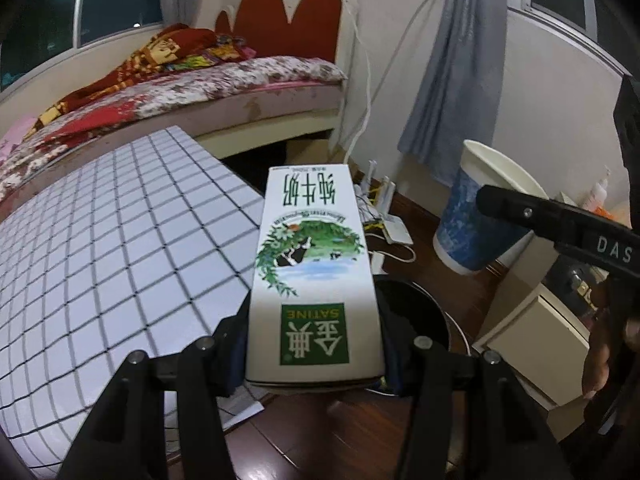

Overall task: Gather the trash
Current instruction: 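Carry the milk carton and blue cup over the black bin, then open both grippers to drop the carton and cup into the bin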

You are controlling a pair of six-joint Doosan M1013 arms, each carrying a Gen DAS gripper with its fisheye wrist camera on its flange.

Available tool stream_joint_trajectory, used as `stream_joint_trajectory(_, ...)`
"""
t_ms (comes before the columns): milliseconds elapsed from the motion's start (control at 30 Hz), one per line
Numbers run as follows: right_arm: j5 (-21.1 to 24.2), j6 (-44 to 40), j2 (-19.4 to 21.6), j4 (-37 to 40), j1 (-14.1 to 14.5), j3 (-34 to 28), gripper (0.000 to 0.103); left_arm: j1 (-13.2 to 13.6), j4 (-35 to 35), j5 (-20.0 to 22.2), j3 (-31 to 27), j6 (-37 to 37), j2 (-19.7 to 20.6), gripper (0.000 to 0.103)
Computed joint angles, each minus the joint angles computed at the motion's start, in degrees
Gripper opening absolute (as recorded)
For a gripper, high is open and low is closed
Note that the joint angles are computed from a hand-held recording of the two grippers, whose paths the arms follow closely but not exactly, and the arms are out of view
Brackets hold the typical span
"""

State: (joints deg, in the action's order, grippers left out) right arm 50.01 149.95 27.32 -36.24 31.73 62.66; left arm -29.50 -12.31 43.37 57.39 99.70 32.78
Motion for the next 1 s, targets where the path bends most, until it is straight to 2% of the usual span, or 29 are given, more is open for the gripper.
stream_joint_trajectory(633,-2.6,5.6,-3.0,4.5,-3.5,10.2,0.057,-3.0,-2.8,7.3,-3.6,4.0,4.8,0.054)
stream_joint_trajectory(767,-3.9,5.4,-3.0,7.0,-4.6,11.8,0.058,-3.2,-3.0,10.1,-5.9,2.9,6.7,0.054)
stream_joint_trajectory(1000,-7.1,2.8,-2.6,13.7,-6.8,14.5,0.058,-4.0,-2.3,12.2,-7.0,0.6,8.7,0.054)
